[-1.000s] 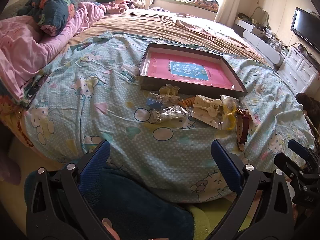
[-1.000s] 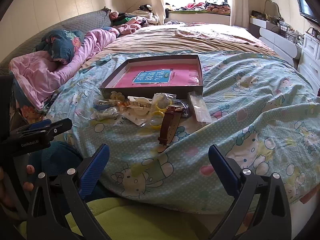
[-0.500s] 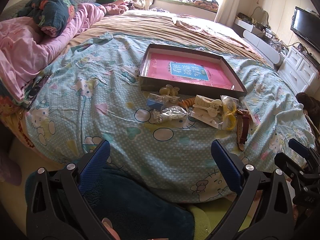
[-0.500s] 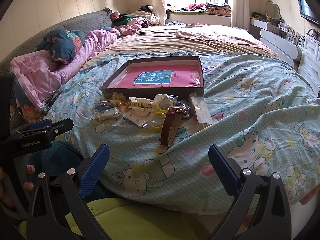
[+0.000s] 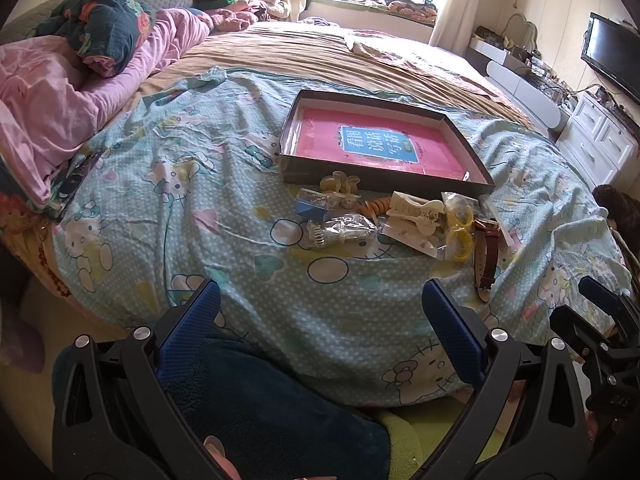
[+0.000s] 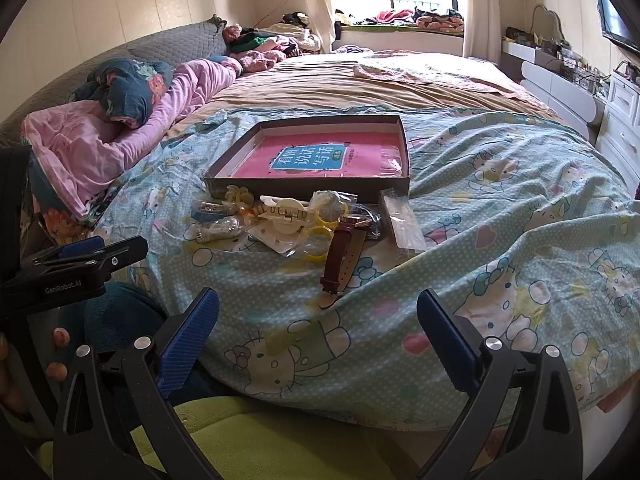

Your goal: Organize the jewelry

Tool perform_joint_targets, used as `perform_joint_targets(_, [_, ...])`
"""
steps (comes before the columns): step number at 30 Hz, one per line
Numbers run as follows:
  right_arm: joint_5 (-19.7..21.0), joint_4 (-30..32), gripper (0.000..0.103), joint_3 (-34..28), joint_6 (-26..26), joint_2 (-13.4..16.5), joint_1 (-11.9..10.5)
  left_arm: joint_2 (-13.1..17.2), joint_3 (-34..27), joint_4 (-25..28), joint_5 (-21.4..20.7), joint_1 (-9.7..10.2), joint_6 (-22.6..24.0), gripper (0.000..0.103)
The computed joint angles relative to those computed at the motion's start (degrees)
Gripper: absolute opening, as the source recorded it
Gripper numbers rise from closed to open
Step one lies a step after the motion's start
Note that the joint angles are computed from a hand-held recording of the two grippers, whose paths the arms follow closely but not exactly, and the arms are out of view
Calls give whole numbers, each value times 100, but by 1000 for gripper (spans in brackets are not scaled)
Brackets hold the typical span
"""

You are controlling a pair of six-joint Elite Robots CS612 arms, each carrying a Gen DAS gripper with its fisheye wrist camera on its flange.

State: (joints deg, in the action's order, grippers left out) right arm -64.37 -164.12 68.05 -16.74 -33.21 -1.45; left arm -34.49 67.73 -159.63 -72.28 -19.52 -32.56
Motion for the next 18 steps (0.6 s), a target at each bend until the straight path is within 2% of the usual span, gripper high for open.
perform_joint_targets(10, [-3,30,99,-23,-59,6,16,1,-1,7,34,-6,-6,94])
perform_joint_targets(18, [37,151,99,-97,-180,42,50,7,-10,-14,-46,72,-87,94])
